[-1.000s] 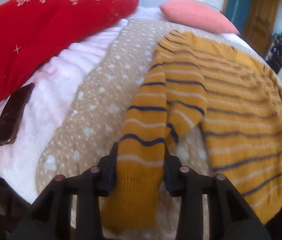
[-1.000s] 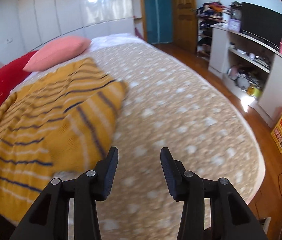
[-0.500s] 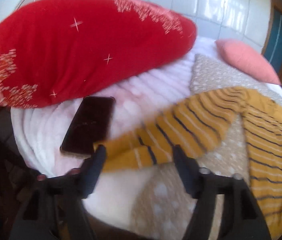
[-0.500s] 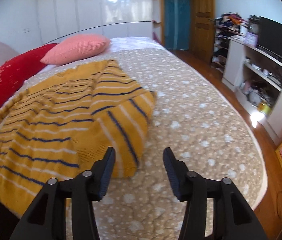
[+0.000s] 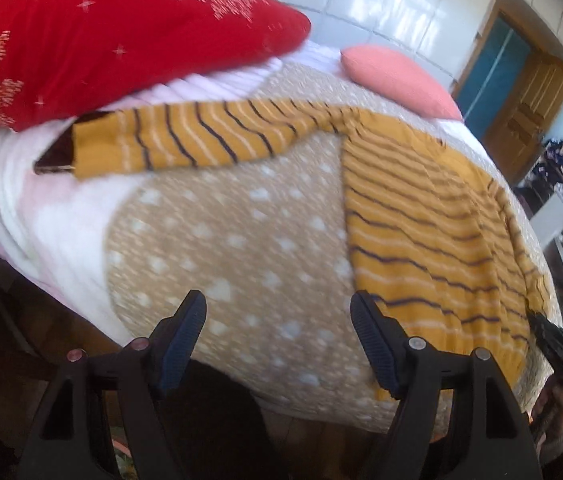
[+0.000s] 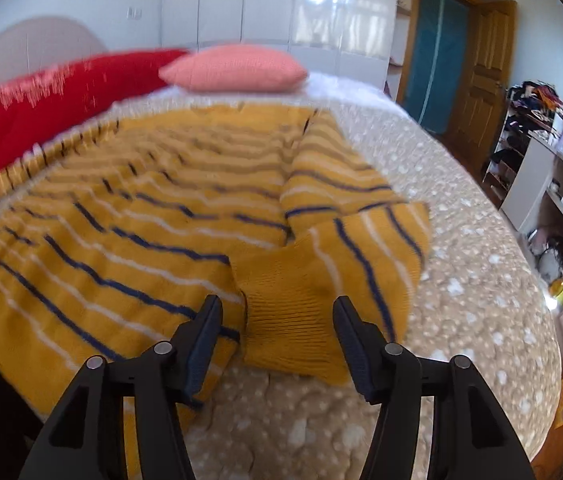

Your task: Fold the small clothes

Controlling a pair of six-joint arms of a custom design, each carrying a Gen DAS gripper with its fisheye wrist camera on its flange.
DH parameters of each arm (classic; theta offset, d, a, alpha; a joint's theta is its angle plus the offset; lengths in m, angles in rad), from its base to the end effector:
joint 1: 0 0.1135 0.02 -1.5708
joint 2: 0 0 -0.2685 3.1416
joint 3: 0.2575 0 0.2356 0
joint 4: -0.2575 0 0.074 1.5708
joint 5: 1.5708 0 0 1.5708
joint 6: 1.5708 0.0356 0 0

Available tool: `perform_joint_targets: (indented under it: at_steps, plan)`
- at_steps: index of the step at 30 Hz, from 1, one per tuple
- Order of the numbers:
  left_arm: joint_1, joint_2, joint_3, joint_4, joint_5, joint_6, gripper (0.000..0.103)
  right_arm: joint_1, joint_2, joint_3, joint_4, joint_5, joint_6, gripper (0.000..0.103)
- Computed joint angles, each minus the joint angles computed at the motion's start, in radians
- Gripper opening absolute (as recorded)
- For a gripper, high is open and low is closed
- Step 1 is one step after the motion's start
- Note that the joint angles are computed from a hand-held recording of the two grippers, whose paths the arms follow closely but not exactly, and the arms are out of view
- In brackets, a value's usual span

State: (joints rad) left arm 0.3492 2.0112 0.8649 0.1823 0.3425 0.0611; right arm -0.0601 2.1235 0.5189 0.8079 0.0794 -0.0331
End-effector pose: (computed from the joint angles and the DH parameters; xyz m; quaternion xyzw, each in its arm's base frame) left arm 0.3276 0.1066 0.0851 -0.0846 0.9379 -0.0993 0.3214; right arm 0.2891 -0.0202 0.0340 0.0275 0.9250 -0.0543 0.3750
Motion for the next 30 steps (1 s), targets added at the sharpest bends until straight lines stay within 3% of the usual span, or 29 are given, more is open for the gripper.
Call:
perform_joint_targets:
  at_steps: [2, 6, 9, 11, 13, 15, 16, 17, 19, 21, 23, 25, 30]
  plan:
    - [-0.023, 0.000, 0.005, -0.010, -0.004, -0.012, 0.074, -0.034, -0.033, -0.004, -0.010, -0.056, 0.017, 0.002]
    - [-0.042, 0.000, 0.037, -0.037, -0.001, -0.023, 0.074, -0.158, -0.156, -0.080, 0.051, -0.021, 0.076, 0.002]
    - [-0.050, 0.021, 0.061, -0.041, -0.003, -0.035, 0.074, -0.355, -0.169, -0.049, -0.005, 0.052, 0.112, 0.002]
    - [-0.055, 0.045, 0.082, -0.057, 0.003, -0.046, 0.074, -0.485, -0.149, 0.012, -0.114, 0.050, 0.161, 0.002]
    - [-0.060, 0.063, 0.092, -0.064, 0.011, -0.047, 0.074, -0.554, -0.169, -0.002, -0.118, 0.037, 0.181, 0.003]
    - [-0.070, 0.076, 0.096, -0.067, 0.020, -0.039, 0.074, -0.549, -0.208, -0.079, -0.048, 0.046, 0.166, 0.010]
    - [-0.076, 0.088, 0.108, -0.082, 0.028, -0.031, 0.076, -0.538, -0.228, -0.107, -0.037, 0.012, 0.159, 0.018]
    - [-0.081, 0.105, 0.123, -0.097, 0.042, -0.024, 0.077, -0.537, -0.252, -0.148, -0.021, -0.098, 0.159, 0.038]
    - [-0.091, 0.138, 0.154, -0.127, 0.066, -0.020, 0.077, -0.550, -0.260, -0.211, 0.038, -0.302, 0.178, 0.062]
    - [-0.103, 0.164, 0.175, -0.142, 0.082, -0.022, 0.081, -0.541, -0.219, -0.246, 0.081, -0.552, 0.192, 0.062]
    - [-0.116, 0.162, 0.161, -0.116, 0.090, -0.021, 0.087, -0.485, -0.138, -0.233, 0.073, -0.725, 0.196, 0.062]
    - [-0.120, 0.168, 0.170, -0.124, 0.139, -0.017, 0.088, -0.394, -0.066, -0.235, 0.122, -0.740, 0.211, 0.062]
    - [-0.122, 0.180, 0.187, -0.156, 0.257, -0.021, 0.088, -0.176, 0.037, -0.220, 0.241, -0.638, 0.286, 0.062]
